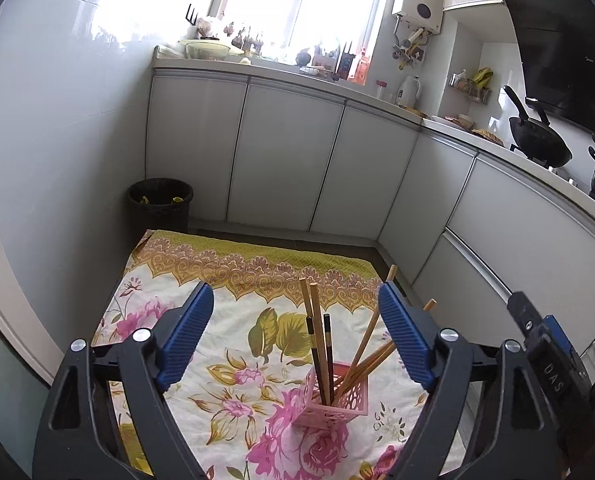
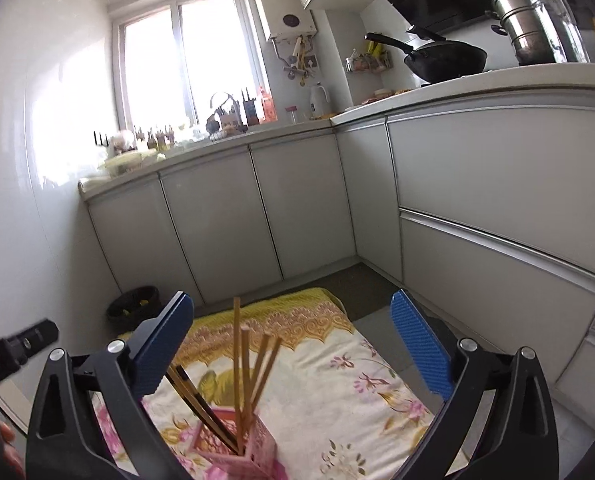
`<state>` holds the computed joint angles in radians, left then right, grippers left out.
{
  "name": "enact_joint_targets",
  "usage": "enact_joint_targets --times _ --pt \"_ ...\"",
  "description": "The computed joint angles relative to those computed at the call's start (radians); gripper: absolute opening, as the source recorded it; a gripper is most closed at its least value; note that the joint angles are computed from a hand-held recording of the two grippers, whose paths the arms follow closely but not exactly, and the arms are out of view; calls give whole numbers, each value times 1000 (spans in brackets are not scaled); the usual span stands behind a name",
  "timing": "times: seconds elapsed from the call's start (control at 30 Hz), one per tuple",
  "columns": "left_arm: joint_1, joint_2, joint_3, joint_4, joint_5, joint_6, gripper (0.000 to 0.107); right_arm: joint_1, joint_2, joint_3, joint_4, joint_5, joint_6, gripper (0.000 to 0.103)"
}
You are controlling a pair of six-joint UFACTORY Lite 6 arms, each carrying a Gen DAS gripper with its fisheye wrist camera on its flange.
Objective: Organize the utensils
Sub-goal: 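Open the right tool to drop the wooden chopstick into the holder, then lower the left tool to the pile and close on a wooden chopstick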
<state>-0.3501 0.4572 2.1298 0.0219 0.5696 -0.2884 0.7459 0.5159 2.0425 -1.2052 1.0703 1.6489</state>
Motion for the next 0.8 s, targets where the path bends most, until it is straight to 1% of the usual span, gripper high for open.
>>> enact_joint_targets --times 0.07,0.13,0.2,0.23,0.3,0.43,0.5,0.67,0.8 --pt "-8 -43 -65 -1 -8 -1 85 17 -31 -58 43 23 -25 96" --pt "-18 -98 -152 18 -32 -21 92 40 -82 -147 60 35 -17 96" --pt "-31 -147 -235 38 -52 -36 93 72 -122 -221 61 67 8 96" --pt "-37 -166 -271 43 -56 -41 93 79 -151 -264 66 64 17 96" --pt "-48 -184 -315 45 -51 -45 95 98 -181 -315 93 84 28 96" --pt "-73 -209 -407 38 -34 -37 96 133 -276 -467 150 85 81 96" --pt "-97 -194 -429 34 -5 -19 96 160 -337 -567 178 84 129 96" --pt "-175 -150 -489 77 17 -8 96 237 -506 -849 280 85 271 96" --pt "-244 -59 -441 98 72 6 96 267 -632 -1048 375 27 351 96"
